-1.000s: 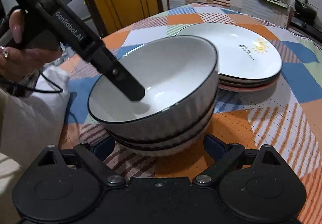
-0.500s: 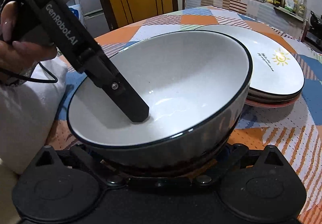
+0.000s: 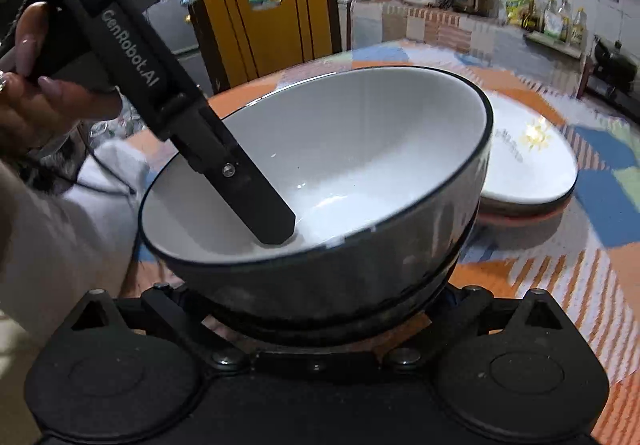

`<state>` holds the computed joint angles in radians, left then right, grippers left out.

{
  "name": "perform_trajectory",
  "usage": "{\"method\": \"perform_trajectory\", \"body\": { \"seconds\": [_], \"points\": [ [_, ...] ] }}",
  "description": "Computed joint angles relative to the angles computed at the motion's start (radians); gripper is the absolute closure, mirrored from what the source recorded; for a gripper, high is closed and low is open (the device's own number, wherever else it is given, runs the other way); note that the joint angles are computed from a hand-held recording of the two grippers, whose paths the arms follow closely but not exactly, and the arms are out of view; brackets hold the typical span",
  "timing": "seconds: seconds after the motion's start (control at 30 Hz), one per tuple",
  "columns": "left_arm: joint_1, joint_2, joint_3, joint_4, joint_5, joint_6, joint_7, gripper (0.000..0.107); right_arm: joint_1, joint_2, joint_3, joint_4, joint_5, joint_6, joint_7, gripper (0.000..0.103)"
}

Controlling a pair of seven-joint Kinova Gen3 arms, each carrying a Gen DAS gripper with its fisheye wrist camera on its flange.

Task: Organize plates and bowls
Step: 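Close both grippers on the rim of the three stacked bowls, then lift the bowl stack with both grippers and carry it over the sun plate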

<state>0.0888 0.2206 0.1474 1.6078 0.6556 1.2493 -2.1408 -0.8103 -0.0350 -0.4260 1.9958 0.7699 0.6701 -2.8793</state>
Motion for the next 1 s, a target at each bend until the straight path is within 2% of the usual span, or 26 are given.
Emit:
{"method": "perform_trajectory", "body": {
  "seconds": [0.17, 0.37, 0.6, 0.83, 1.0],
  "points": [
    [-0.004, 0.006, 0.001, -0.121, -0.014, 0.072, 0.040, 0.064, 0.009, -0.029, -0.017, -0.022, 0.082, 0.039, -0.102, 0.002],
    [0.019, 0.004, 0.004, -0.245, -0.063, 0.098, 0.109, 0.063, 0.003, 0.002, -0.022, -0.102, 0.146, 0.140, -0.082, 0.002],
    [0.021, 0.054, 0.007, -0.341, -0.065, 0.083, 0.196, 0.063, 0.022, 0.009, 0.022, -0.125, 0.166, 0.113, -0.072, 0.002],
    [0.058, 0.171, 0.030, -0.455, -0.126, 0.036, 0.256, 0.062, 0.074, 0.051, 0.086, -0.110, 0.201, 0.019, -0.086, 0.002],
    [0.106, 0.259, 0.046, -0.519, -0.202, -0.010, 0.251, 0.061, 0.099, 0.104, 0.139, -0.128, 0.132, -0.012, -0.056, 0.002]
  ]
}}
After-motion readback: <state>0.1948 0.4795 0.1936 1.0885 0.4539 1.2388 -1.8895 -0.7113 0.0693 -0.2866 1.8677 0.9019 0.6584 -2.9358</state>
